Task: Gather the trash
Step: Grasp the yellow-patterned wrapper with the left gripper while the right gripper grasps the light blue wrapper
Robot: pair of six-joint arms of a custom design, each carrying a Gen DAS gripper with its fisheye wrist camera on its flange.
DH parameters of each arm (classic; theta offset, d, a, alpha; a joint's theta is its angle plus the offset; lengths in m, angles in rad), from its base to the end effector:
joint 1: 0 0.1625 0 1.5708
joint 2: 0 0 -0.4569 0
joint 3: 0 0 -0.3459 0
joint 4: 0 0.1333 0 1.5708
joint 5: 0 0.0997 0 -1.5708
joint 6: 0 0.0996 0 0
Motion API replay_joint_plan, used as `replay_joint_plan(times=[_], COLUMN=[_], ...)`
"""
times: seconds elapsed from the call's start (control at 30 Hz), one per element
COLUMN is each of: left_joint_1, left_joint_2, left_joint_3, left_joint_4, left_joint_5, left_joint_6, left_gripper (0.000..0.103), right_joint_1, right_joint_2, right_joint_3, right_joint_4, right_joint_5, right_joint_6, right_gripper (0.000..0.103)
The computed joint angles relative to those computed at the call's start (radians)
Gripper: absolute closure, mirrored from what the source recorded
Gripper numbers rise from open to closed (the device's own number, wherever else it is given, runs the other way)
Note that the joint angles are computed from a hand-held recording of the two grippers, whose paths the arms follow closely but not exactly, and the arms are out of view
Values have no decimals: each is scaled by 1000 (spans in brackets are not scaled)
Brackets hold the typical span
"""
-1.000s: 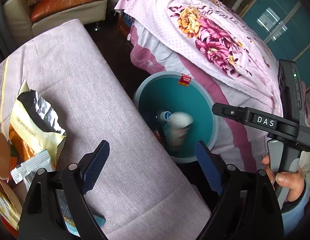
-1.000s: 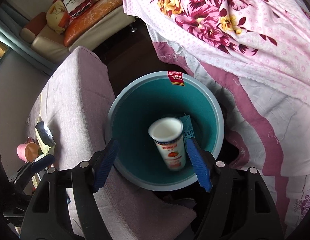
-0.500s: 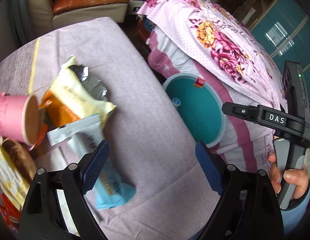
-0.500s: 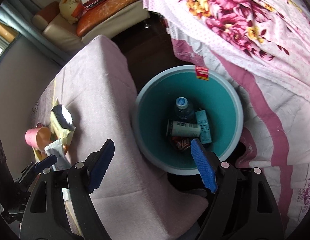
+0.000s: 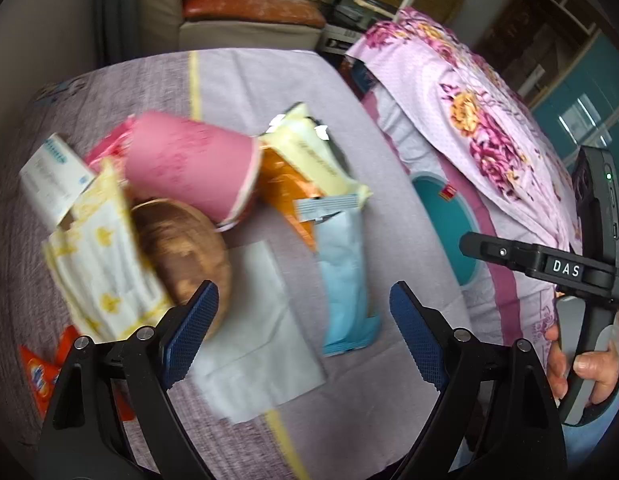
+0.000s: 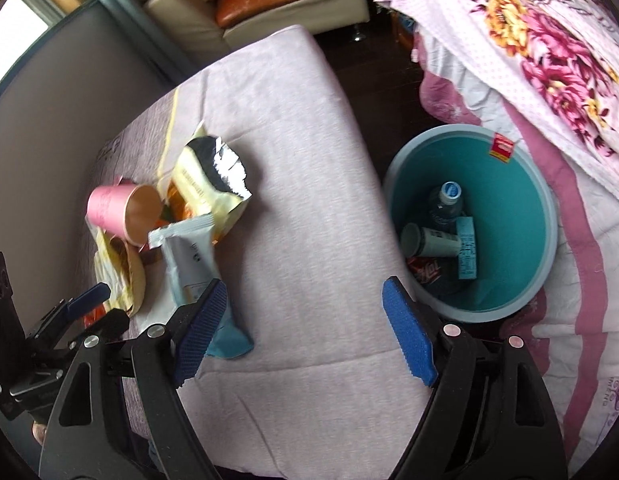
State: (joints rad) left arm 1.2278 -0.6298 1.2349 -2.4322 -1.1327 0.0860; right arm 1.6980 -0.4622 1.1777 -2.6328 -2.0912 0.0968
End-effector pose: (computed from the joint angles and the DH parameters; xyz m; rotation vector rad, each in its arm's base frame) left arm -0.0947 -0.7870 0.1729 0.5008 2.6639 -0.4235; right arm 0.1837 -0.7761 0.0919 -0.0821 -2.6159 0.5325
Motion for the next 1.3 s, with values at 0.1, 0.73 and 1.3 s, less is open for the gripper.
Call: replay_joint_plan(times=[0.1,0.73,1.3], left_joint_1=[21,135,128], left_joint_2=[-24,-1,68], left_joint_3=[15,-125,-202], left_joint_4=[-12,71,80], left_joint_5=[14,53,132], left_joint_6=[-11,-115,-108], left_gripper=[15,15,45], right_joint_1=[14,28,29], right_joint_2=[35,218,260], right_joint_3=[-43,-324,-364], right_joint_4=[45,285,299], right_joint_5=[6,23,19], right_joint_6=[-8,-7,-47], right_gripper=[27,27,75])
